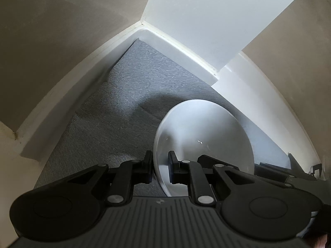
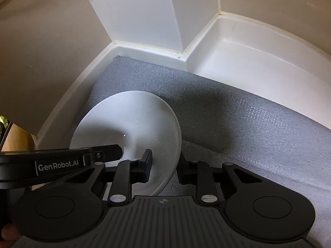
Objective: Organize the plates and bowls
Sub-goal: 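Lift the white patterned bowl off the mat with both grippers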
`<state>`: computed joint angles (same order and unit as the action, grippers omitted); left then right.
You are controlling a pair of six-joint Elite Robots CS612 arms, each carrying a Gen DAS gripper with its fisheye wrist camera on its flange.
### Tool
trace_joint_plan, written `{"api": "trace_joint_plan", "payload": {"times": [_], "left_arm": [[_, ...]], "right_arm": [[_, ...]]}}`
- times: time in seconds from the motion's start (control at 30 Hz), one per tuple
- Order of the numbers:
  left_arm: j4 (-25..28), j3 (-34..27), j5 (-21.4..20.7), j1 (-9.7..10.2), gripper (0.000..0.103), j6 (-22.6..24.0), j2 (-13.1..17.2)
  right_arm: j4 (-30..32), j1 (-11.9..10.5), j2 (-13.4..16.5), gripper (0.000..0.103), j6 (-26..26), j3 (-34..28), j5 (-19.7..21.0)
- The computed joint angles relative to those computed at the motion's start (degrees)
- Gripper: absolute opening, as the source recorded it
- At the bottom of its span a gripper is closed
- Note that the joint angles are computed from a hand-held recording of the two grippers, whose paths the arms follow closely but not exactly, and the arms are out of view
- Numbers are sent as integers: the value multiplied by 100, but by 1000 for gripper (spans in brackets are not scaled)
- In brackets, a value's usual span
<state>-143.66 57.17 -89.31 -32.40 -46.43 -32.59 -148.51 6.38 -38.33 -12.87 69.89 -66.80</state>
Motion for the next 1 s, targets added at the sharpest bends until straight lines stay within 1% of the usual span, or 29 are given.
{"api": "trace_joint_plan", "payload": {"times": [0.27,0.47,0.57,0.7,0.87,1.0], "left_arm": [[-182,159,-20,-17,16,14,-107],[-368,402,17,-35,16,-6,-253],[-441,415,31,-25,16,0,-229],[-531,541,85,-38,16,-14,-289],[-563,723,95,-46,16,-3,-418],[-586,783,93,-47,16,-9,-445]], "right_arm": [[-137,-25,-142,26,-33,198,31],[-257,-35,-262,26,-91,369,62],[-320,-41,-333,26,-114,475,91],[-426,-43,-445,26,-171,650,124],[-503,-35,-565,26,-165,850,154],[-584,-17,-642,26,-155,992,135]]}}
